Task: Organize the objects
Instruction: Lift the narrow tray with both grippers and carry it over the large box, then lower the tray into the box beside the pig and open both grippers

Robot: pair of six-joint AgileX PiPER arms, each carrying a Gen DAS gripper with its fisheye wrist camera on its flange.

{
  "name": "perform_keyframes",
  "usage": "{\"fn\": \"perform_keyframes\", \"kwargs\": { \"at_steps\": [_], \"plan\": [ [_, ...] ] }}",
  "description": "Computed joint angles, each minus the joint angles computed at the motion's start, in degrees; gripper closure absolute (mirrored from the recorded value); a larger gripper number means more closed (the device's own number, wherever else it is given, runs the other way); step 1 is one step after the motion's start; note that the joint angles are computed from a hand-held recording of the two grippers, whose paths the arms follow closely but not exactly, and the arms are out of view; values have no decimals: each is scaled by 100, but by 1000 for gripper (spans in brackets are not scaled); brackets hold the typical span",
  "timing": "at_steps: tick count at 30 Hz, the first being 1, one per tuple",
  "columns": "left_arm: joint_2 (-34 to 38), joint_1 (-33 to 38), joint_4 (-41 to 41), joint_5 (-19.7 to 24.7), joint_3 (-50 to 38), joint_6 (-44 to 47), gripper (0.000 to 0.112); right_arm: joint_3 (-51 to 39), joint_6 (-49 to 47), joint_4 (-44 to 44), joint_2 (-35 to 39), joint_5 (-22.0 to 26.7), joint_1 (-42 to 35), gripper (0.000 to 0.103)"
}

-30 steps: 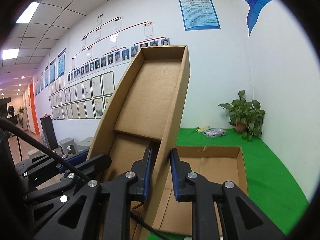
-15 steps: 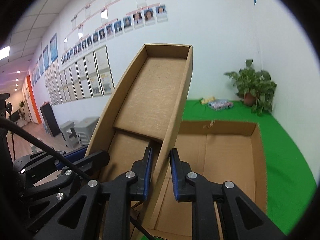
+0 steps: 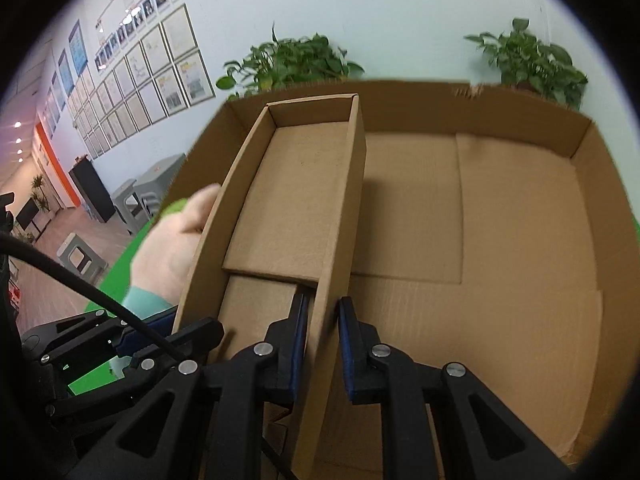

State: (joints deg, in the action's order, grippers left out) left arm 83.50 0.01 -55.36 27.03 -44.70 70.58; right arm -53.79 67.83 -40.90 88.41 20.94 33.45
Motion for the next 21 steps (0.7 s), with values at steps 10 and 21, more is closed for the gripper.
{"fn": "perform_keyframes", "kwargs": {
  "at_steps": [10, 21],
  "plan": [
    [180, 452, -1023, 316, 209, 1519, 97, 196, 858, -310, 354, -27, -6, 98],
    [-1075, 1806, -877, 1114, 825, 1813, 96, 320, 1226, -477, 220, 233, 60, 94]
  ]
}}
